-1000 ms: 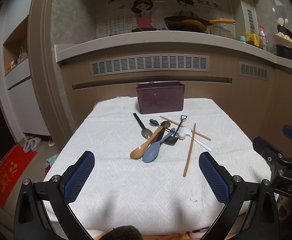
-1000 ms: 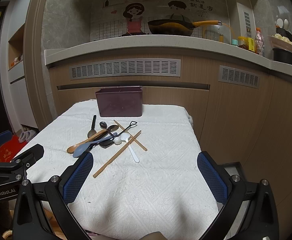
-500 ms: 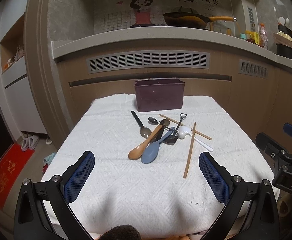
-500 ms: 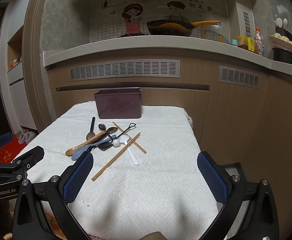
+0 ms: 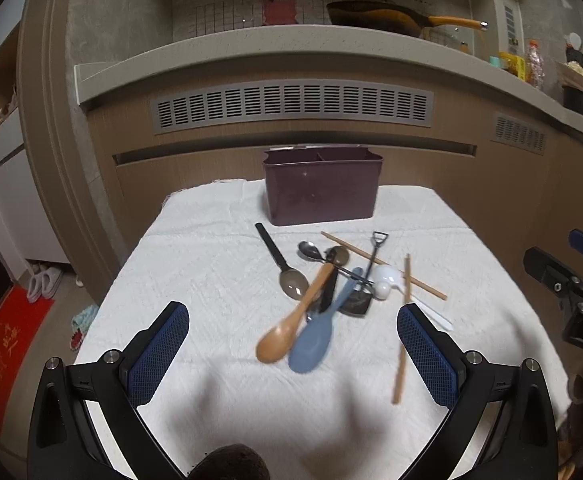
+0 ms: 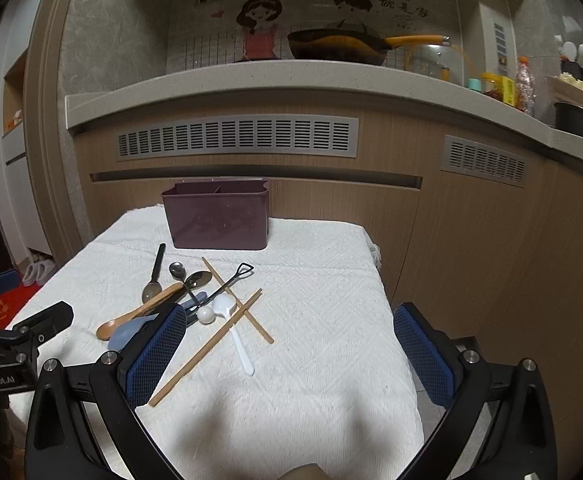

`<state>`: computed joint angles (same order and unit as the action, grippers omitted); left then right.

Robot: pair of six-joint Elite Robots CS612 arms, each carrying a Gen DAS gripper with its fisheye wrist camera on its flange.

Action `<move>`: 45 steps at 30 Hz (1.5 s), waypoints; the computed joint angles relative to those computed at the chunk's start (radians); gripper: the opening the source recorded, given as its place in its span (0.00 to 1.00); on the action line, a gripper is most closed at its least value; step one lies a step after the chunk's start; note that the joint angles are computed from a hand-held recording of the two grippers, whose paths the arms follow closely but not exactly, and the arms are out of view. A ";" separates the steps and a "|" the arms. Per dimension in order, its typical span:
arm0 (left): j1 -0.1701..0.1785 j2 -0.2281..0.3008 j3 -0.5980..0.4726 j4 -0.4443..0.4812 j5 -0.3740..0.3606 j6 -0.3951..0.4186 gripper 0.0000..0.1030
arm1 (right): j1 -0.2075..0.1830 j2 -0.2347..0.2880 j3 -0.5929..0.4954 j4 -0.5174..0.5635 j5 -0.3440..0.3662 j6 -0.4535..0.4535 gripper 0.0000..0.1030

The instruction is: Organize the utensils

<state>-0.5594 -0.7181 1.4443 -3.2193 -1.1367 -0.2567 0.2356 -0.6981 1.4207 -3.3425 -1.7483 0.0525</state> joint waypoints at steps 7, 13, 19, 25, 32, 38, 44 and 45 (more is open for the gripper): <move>0.039 0.051 -0.112 0.120 -0.056 -0.002 1.00 | -0.006 0.065 -0.144 0.131 0.011 -0.049 1.00; 0.069 0.117 -0.264 0.298 -0.176 -0.049 1.00 | -0.009 0.120 -0.258 0.179 0.011 -0.109 1.00; 0.073 0.195 -0.424 0.444 -0.168 -0.097 1.00 | -0.019 0.161 -0.348 0.224 0.034 -0.184 0.81; 0.075 0.267 -0.560 0.584 -0.179 -0.156 0.80 | -0.041 0.180 -0.388 0.305 0.080 -0.161 0.64; 0.078 0.352 -0.729 0.752 -0.150 -0.214 0.70 | -0.058 0.189 -0.382 0.338 0.124 -0.131 0.64; 0.065 0.404 -0.829 0.818 -0.082 -0.211 0.57 | -0.065 0.195 -0.383 0.345 0.144 -0.101 0.64; 0.052 0.411 -0.830 0.818 -0.056 -0.135 0.29 | -0.067 0.193 -0.376 0.345 0.149 -0.080 0.64; 0.051 0.403 -0.805 0.779 -0.055 -0.122 0.28 | -0.067 0.192 -0.373 0.342 0.148 -0.080 0.64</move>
<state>-0.5086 -0.3154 0.6395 -2.4404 -1.1919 -0.3791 0.1685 -0.5066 1.0474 -3.0002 -1.6005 -0.0273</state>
